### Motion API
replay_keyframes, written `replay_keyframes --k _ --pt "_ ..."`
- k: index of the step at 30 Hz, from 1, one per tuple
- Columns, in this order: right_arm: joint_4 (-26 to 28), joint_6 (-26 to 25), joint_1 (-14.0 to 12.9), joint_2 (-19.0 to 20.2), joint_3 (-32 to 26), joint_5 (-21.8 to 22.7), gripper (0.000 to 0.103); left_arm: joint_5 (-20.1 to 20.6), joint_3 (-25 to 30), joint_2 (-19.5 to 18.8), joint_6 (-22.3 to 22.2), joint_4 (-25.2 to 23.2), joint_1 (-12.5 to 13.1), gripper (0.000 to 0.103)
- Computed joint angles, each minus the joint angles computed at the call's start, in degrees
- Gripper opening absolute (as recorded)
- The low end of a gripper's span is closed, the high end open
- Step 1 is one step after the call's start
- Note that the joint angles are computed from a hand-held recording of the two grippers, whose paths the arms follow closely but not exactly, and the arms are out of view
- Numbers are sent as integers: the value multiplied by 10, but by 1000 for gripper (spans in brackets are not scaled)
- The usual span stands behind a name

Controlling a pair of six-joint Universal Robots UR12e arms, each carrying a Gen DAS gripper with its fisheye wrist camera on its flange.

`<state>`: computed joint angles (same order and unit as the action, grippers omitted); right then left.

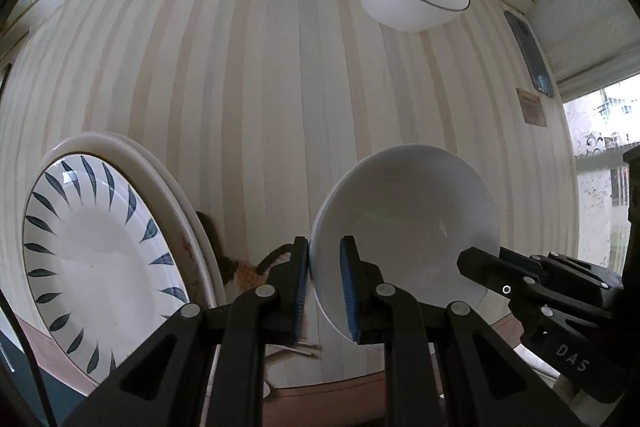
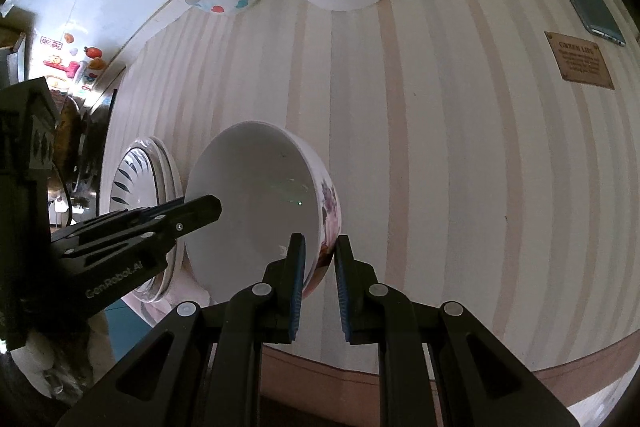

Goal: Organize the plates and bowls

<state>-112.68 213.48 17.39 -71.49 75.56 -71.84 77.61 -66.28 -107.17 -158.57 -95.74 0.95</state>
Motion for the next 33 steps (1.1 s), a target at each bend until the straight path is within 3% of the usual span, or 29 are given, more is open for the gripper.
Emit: replay_keyframes --k 14,16,21,23,26,29,33 --pt "25 -1 0 17 -18 20 16 9 -3 3 11 11 -10 14" --pt "36 -1 -7 15 -18 41 16 -2 8 5 9 3 -5 14" --pt "16 20 -35 -5 -17 77 17 -41 70 -8 -17 44 14 16" --pt "4 24 -43 3 -37 78 17 -54 118 -39 -49 56 20 27" --pt "-18 4 -48 49 -111 63 19 -38 183 -91 -106 72 22 27" --pt "-14 -33 -42 118 -215 20 32 -42 284 -167 -159 22 26 27" --pt "44 -63 -38 227 -377 8 32 -49 390 -245 -208 -32 28 27"
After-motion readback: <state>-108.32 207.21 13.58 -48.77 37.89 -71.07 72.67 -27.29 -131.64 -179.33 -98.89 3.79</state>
